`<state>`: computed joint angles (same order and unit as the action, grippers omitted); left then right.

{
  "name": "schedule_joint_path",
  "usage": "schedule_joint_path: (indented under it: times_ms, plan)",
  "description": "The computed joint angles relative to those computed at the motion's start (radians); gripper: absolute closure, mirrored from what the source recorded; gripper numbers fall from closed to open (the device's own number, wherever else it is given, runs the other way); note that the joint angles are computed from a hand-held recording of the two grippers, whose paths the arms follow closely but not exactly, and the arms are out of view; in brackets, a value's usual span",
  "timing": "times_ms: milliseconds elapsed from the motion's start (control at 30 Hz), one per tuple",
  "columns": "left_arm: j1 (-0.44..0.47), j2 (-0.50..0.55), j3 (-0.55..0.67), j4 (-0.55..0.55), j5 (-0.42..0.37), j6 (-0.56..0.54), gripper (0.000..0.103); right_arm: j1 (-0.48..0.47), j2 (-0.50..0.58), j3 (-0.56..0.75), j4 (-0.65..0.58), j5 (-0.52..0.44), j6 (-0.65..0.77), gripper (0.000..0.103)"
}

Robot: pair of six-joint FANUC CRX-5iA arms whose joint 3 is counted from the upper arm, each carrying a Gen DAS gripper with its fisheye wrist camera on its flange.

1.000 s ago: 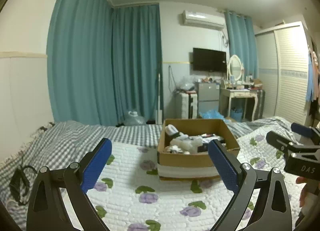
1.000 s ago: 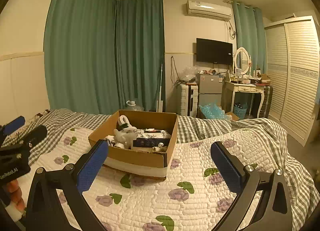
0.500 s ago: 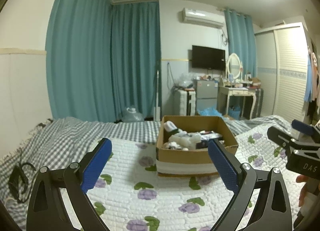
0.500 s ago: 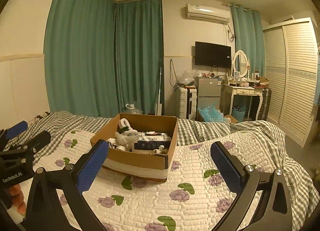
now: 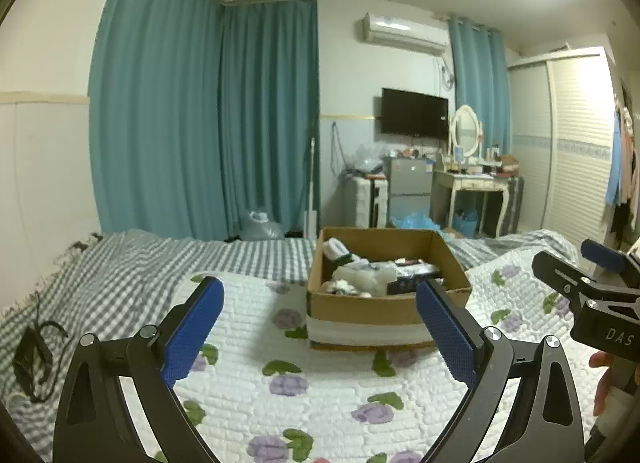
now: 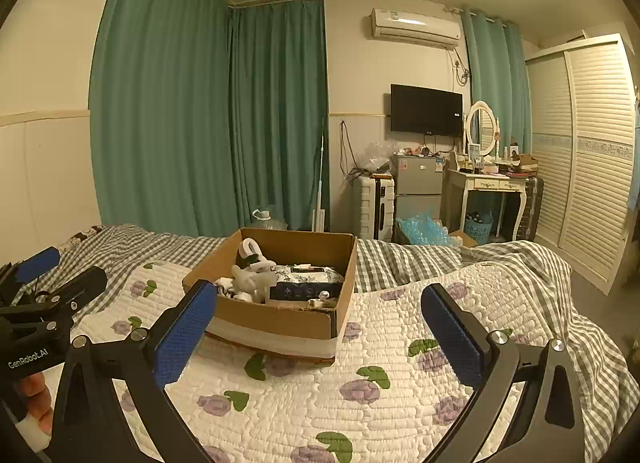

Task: Organize soft objects

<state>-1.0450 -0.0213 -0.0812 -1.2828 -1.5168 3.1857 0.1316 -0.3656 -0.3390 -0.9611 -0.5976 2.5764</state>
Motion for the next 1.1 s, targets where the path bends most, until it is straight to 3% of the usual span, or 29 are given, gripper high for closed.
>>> schedule_joint_path:
  times_ms: [1100]
  plan:
    - [-0.004,0.000,-0.006,0.001,-0.013,-0.008,0.004,0.029,-0.003,-0.012,0.052,0.031,-0.055,0.000]
